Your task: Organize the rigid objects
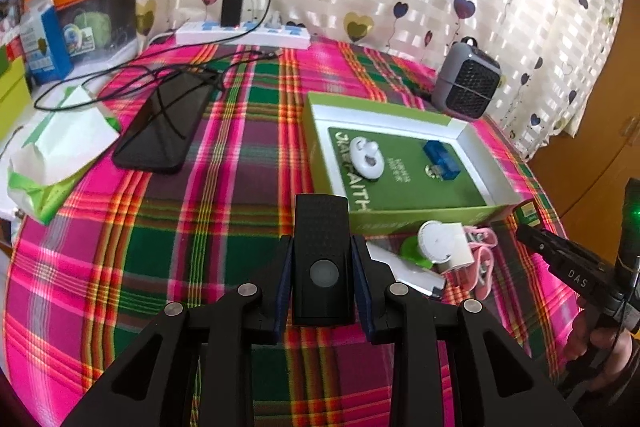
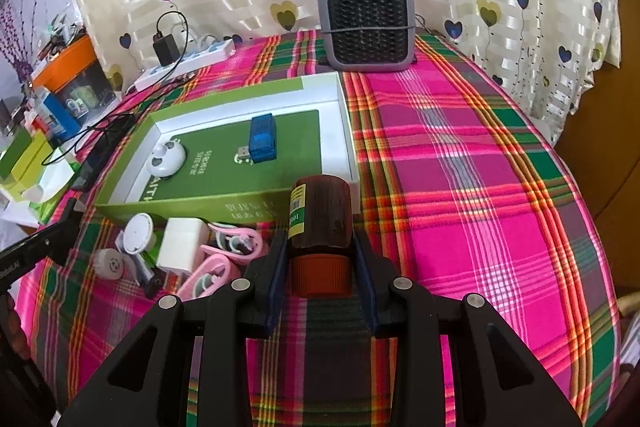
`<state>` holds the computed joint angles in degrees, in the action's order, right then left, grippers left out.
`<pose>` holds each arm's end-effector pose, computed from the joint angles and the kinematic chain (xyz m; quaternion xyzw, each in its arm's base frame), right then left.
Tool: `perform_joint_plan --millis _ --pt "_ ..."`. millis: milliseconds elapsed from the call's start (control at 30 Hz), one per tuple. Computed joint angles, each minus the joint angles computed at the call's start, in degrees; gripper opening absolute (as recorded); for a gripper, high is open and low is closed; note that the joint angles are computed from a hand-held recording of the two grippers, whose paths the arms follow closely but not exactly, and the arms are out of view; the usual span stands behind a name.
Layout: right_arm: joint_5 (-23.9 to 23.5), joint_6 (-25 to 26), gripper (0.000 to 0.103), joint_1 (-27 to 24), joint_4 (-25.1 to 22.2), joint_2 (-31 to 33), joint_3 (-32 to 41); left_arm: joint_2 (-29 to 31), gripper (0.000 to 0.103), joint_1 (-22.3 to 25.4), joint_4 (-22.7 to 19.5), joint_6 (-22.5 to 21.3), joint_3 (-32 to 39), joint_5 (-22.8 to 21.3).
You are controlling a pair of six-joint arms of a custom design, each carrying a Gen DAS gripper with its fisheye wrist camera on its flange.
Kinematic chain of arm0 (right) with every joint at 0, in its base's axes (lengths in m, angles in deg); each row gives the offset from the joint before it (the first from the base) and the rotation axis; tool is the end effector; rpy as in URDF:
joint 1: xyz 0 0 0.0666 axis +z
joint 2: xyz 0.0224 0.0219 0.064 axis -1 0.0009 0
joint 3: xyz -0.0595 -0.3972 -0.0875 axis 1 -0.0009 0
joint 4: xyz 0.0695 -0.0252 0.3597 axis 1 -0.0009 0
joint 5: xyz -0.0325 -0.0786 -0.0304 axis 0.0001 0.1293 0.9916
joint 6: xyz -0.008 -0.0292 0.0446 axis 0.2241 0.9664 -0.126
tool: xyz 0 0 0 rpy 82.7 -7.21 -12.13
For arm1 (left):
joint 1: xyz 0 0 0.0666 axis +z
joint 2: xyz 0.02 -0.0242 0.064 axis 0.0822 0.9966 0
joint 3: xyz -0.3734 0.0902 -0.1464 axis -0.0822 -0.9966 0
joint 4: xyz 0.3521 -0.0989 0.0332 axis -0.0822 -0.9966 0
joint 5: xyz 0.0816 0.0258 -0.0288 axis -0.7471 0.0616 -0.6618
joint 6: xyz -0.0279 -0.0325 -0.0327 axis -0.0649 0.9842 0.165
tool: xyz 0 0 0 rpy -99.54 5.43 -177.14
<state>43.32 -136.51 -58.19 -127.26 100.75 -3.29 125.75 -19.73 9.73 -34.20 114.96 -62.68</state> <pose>0.3662 0.2051 0.3847 0.2338 0.9022 -0.0141 0.3623 0.5003 -0.2378 0.4068 0.2208 0.9055 -0.1956 0.3052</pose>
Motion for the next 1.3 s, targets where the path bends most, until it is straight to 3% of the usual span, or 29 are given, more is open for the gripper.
perform_joint_plan --millis 233,600,1300 --pt "0.88 1.92 0.033 -0.28 -0.60 -0.29 1.89 0.93 0.026 -0.71 -1.45 -0.88 3.44 1.15" --pt "-1.58 6.79 0.033 -2.94 0.83 0.68 4.84 5.56 0.026 -3.01 -4.35 -0.50 11.52 3.62" --pt "-9.96 14.56 0.033 -10.65 2.25 7.92 10.83 21.72 0.026 -7.31 -14.58 -0.98 32.79 1.88"
